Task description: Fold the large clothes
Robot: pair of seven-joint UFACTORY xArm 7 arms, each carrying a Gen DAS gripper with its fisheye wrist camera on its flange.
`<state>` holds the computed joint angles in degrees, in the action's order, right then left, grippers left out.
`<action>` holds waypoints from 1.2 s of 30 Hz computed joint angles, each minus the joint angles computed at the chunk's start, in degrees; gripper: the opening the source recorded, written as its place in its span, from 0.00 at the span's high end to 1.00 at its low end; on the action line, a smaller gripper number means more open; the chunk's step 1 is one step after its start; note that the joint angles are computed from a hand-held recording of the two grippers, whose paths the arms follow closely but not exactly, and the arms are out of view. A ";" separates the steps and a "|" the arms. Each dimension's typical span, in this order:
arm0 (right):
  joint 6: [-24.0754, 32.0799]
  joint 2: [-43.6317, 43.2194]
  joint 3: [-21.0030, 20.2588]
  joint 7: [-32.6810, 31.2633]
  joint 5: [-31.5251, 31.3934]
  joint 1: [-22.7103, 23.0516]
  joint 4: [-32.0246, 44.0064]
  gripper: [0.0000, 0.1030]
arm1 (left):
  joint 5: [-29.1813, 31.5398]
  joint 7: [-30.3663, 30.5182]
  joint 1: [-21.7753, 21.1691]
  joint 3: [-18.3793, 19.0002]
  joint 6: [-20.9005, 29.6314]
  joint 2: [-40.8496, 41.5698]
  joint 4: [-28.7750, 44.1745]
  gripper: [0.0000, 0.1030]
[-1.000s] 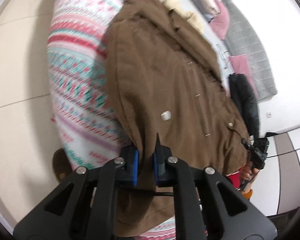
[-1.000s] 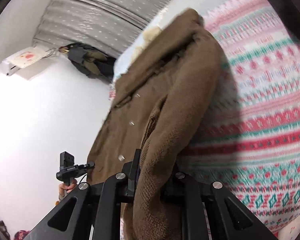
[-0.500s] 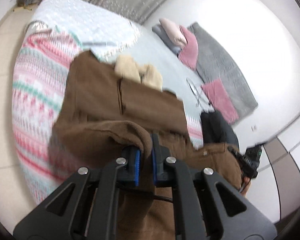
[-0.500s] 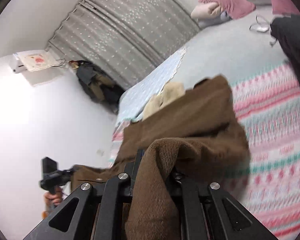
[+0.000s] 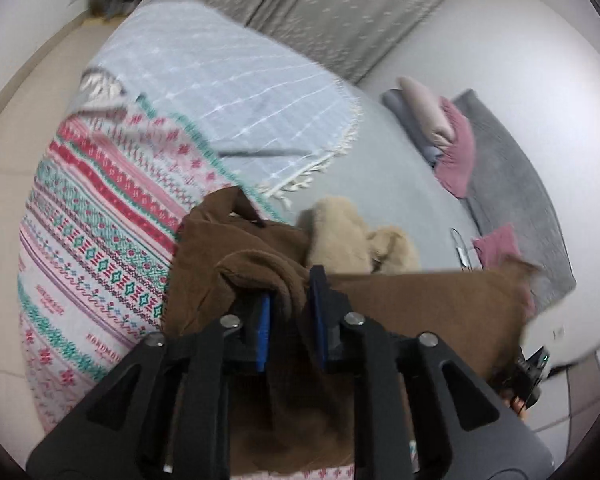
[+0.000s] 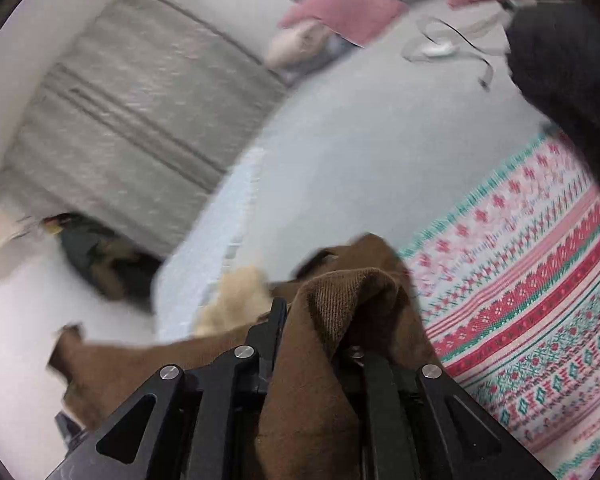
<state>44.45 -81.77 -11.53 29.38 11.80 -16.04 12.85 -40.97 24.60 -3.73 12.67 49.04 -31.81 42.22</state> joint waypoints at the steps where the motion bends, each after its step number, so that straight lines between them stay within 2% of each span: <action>1: -0.97 2.99 0.21 0.36 -0.05 0.15 0.19 0.82 | -0.29 0.07 -0.31 0.15 0.12 1.37 0.43 0.78; 3: -2.94 7.95 -0.49 0.47 0.56 0.91 -0.42 0.79 | 0.86 -0.39 0.00 -0.82 0.55 3.20 0.97 0.77; 4: -3.52 8.98 -0.93 0.21 0.96 1.16 -0.64 0.74 | 3.54 -1.51 1.28 -3.02 -2.12 2.47 0.14 0.77; 5: -4.24 9.97 -1.40 -0.13 1.27 1.13 -1.04 0.71 | 5.85 -1.75 1.96 -4.26 -4.12 1.39 -0.57 0.69; 6: -4.14 9.89 -1.31 -0.02 1.49 0.69 -1.13 0.65 | 7.49 -1.24 2.08 -4.61 -5.65 0.44 -1.13 0.55; 8: -4.22 8.21 -2.28 -1.13 1.82 0.14 -1.23 0.57 | 9.64 0.17 1.69 -4.16 -7.64 -1.37 -2.18 0.37; 9: -3.76 7.16 -2.82 -1.86 1.86 -0.21 -1.24 0.53 | 10.89 1.44 1.47 -3.78 -8.37 -2.47 -2.73 0.33; 11: -2.00 4.50 -3.42 -3.19 1.26 -1.84 -0.80 0.50 | 13.27 2.88 1.22 -2.88 -7.77 -3.47 -3.09 0.32; 14: 1.83 0.12 -4.65 -6.25 -0.60 -4.49 -0.89 0.43 | 14.87 5.55 0.81 -0.34 -3.63 -3.63 -3.48 0.24; 17: 6.74 -2.39 -5.97 -8.91 -2.06 -6.73 -1.76 0.37 | 15.19 7.99 1.75 1.93 1.72 -1.23 -4.62 0.22; 20: 14.73 -6.08 -9.90 -12.02 -2.81 -10.52 -4.14 0.37 | 14.57 9.17 3.75 2.53 6.10 2.53 -5.29 0.22; 22: 20.36 -7.69 -13.93 -15.96 -3.30 -13.72 -6.06 0.36 | 11.66 12.38 4.37 4.39 9.48 6.06 -5.25 0.22; 24: 23.42 -7.70 -17.35 -19.83 -2.54 -15.56 -7.37 0.33 | 8.17 16.11 4.72 5.28 11.20 7.68 -5.17 0.19; 25: 24.40 -5.99 -20.29 -22.51 -1.49 -14.99 -7.73 0.31 | 6.81 17.86 4.79 5.24 11.89 8.27 -4.89 0.18; 27: 23.28 -1.85 -22.38 -25.74 1.70 -11.89 -8.24 0.27 | 4.30 20.17 4.50 3.99 12.98 9.48 -4.48 0.16; 30: 16.29 -0.15 -15.93 -28.77 5.04 -6.75 -9.69 0.16 | -0.18 22.03 4.36 1.05 12.03 9.51 -6.04 0.15; 32: 11.81 1.07 -10.88 -28.48 7.59 -4.49 -10.28 0.19 | -2.87 22.14 4.20 -2.35 5.59 6.55 -9.85 0.19; 33: 10.37 2.11 -9.31 -27.78 8.99 -3.81 -10.36 0.26 | -3.82 21.67 3.93 -2.91 3.97 5.37 -11.08 0.37; 34: 8.84 2.88 -7.58 -26.40 10.29 -3.27 -10.51 0.46 | -4.32 19.96 3.86 -3.34 2.98 4.37 -11.94 0.49; 35: 8.28 3.42 -7.09 -25.43 11.45 -2.63 -10.52 0.56 | -4.95 17.47 3.87 -3.24 3.07 3.62 -12.43 0.64; 36: 8.59 2.81 -6.12 -23.96 12.23 -2.42 -10.42 0.67 | -5.70 14.66 4.12 -2.89 3.50 1.91 -12.99 0.73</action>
<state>53.04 -78.96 -17.65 5.42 24.03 -18.46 2.43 -46.67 39.26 0.39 9.77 52.54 -29.90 29.22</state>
